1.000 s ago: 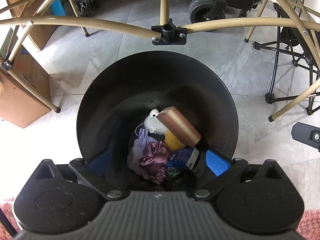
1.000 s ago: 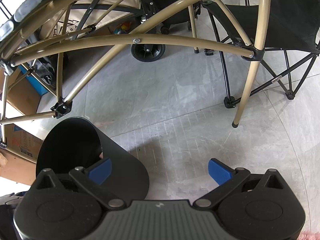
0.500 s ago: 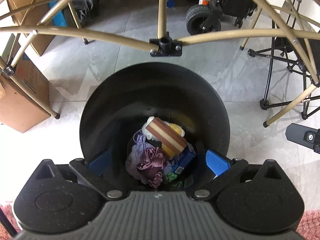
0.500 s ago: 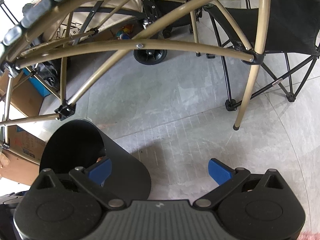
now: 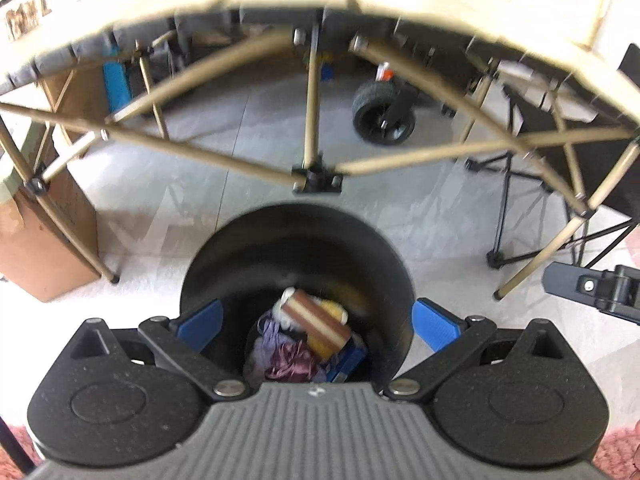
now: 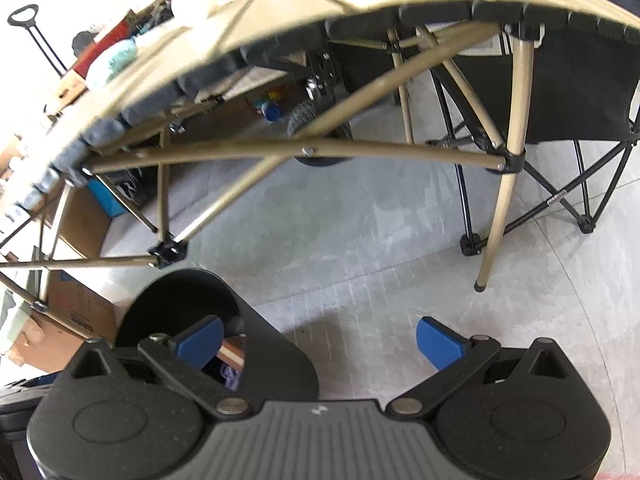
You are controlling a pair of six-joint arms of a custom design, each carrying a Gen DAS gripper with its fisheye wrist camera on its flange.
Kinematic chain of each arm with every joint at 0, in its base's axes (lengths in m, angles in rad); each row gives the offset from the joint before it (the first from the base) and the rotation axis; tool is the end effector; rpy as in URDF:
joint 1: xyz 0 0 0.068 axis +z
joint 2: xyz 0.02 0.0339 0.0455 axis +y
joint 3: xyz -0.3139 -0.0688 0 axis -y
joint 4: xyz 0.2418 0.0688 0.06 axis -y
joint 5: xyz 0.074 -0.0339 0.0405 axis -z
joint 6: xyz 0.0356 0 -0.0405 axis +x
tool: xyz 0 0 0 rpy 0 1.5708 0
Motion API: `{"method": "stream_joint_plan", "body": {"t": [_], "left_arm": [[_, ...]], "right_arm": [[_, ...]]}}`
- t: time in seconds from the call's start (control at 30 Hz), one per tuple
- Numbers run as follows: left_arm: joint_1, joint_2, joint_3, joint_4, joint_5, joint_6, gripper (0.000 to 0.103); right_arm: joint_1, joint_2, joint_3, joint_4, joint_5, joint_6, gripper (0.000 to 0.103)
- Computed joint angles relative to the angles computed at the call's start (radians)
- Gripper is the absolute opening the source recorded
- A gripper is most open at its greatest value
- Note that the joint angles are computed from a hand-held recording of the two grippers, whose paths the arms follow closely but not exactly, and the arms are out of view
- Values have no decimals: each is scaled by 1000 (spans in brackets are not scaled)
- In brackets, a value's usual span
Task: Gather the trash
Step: 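Raise both tools out of the bin back toward the table, then move the left tool toward the blue plush toy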
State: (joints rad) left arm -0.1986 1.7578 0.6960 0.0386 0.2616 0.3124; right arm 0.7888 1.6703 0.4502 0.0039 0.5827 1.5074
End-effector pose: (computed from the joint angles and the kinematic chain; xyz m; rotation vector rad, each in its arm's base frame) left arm 0.2972 -0.0692 0.1475 0.7403 2.4588 -0.2960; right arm 0.1736 0.1470 0.1221 0.9925 2.2651 0.0997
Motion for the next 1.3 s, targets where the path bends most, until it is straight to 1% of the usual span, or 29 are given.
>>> {"method": "stream_joint_plan", "body": {"t": [0.17,0.3,0.43,0.53,0.73,0.83,1.03,1.2,1.3], "left_arm": [[50,-102,-16,-8,93,-10,103],[79,-159,-3,-32,156,-32,103],[91,-201,26,-52,184,-47,103],[89,-224,55,-51,195,-73,103],[65,-204,140,-20,180,-131,103],[48,-165,224,-46,174,-165,103],[-11,-71,392,-64,112,-202,103],[-59,50,589,-126,62,-238,103],[-84,129,720,-172,30,-245,103]], "right_arm": [[72,-114,33,-106,104,6,103],[120,-187,88,-189,210,-24,103],[128,-238,142,-225,306,-90,103],[113,-269,170,-201,360,-174,103],[12,-301,190,-52,368,-375,103],[-66,-290,190,57,338,-491,103],[-217,-246,183,296,267,-690,103],[-334,-202,170,470,188,-778,103],[-409,-167,190,516,141,-805,103]]}}
